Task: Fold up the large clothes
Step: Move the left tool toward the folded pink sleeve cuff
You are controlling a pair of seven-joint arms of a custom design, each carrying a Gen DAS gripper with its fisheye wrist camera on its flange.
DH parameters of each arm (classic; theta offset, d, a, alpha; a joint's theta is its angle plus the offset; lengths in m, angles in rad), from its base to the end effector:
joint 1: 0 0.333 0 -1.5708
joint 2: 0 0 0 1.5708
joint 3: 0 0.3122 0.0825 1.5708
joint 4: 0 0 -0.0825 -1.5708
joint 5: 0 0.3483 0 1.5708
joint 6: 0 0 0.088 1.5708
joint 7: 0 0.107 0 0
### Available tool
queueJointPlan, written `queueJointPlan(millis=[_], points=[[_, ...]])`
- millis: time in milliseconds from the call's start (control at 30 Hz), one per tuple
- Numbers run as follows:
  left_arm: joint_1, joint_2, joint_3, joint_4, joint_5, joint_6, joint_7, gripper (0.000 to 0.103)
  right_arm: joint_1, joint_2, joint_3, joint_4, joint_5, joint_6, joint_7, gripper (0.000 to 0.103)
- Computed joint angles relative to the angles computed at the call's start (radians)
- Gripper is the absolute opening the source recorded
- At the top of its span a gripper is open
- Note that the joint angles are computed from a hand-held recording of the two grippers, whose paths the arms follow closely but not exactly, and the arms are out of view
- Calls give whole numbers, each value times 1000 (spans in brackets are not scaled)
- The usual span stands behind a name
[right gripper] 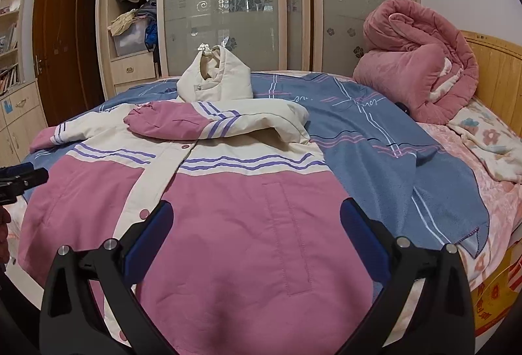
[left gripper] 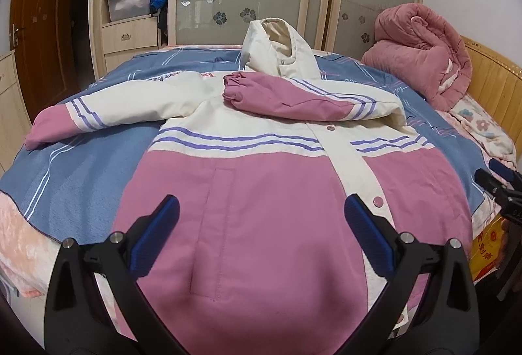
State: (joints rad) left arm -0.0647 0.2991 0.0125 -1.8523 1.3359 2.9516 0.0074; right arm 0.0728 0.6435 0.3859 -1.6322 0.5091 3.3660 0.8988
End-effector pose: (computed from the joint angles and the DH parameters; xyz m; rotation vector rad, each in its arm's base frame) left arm 0.6132 -0.0972 0.4309 -1.8401 1.3976 -0.8141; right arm 0.6712 0.1977 0.3995 -1.7512 1.2172 -0.7070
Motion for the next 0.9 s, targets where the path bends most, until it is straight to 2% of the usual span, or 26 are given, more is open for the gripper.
queueJointPlan(millis=[200,333,467,900], points=[[-8,13,-4,11,-14,-14,18,101,-54,-8,53,-24,-20,6,-2,102],[-11,23,-6,15,-40,-22,44,101,-60,-7,59,-28,-29,13,5,102],[-16,26,-1,14,-52,-21,51,101,-96,-8,93,-42,-51,18,11,102],[-16,27,5,10,-63,-9,43,101,-150,-12,147,-61,-95,1,9,102]])
